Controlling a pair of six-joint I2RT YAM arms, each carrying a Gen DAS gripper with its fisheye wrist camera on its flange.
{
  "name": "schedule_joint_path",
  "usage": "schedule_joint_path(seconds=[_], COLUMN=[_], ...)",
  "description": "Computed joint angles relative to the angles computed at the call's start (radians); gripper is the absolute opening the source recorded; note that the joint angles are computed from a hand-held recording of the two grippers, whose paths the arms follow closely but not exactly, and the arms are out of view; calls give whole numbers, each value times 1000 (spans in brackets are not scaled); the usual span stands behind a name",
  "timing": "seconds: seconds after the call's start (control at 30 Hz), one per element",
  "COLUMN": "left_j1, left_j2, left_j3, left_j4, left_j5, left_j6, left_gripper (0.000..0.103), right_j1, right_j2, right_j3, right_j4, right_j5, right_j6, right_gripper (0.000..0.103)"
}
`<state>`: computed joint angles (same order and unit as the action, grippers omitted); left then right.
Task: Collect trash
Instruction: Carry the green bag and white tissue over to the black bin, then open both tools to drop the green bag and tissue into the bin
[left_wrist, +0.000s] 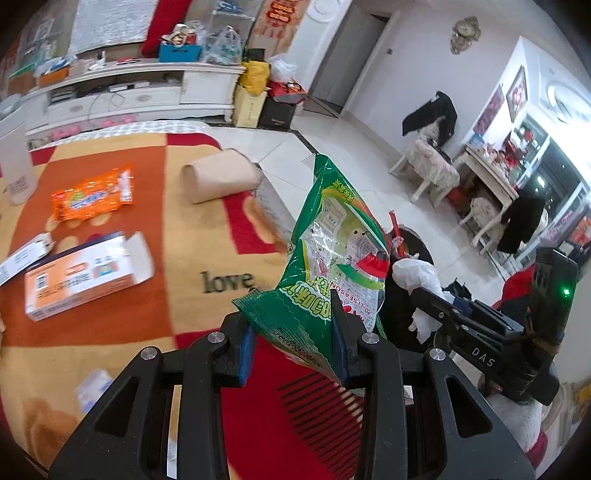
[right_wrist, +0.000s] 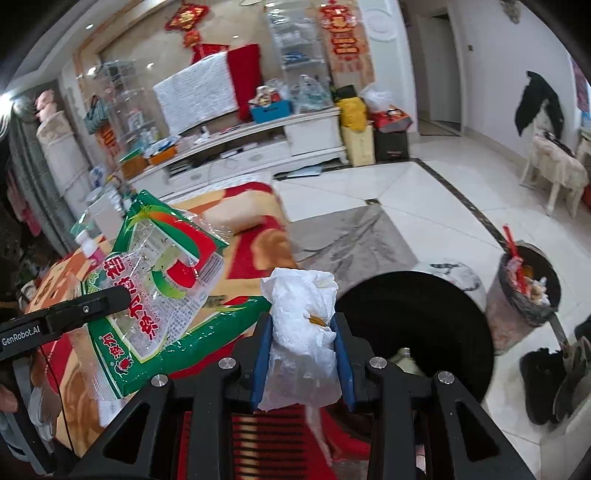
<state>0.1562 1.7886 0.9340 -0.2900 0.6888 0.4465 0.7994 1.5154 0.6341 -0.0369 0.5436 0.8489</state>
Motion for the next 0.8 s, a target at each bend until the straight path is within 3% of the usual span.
schedule_joint_path(seconds=[0.3, 0.8], left_j1=[-183, -343], left_j2=[31, 168], left_j3=[-35, -20], left_j4=[118, 252], left_j5=[-88, -221], left_j6=[-115, -237], left_gripper=[32, 32], right_j1=[-104, -185], right_j2=[-99, -11], right_j3=[-142, -182], right_j4=[16, 90], right_j5=[-33, -87], right_j6=[24, 37], right_gripper=[31, 31])
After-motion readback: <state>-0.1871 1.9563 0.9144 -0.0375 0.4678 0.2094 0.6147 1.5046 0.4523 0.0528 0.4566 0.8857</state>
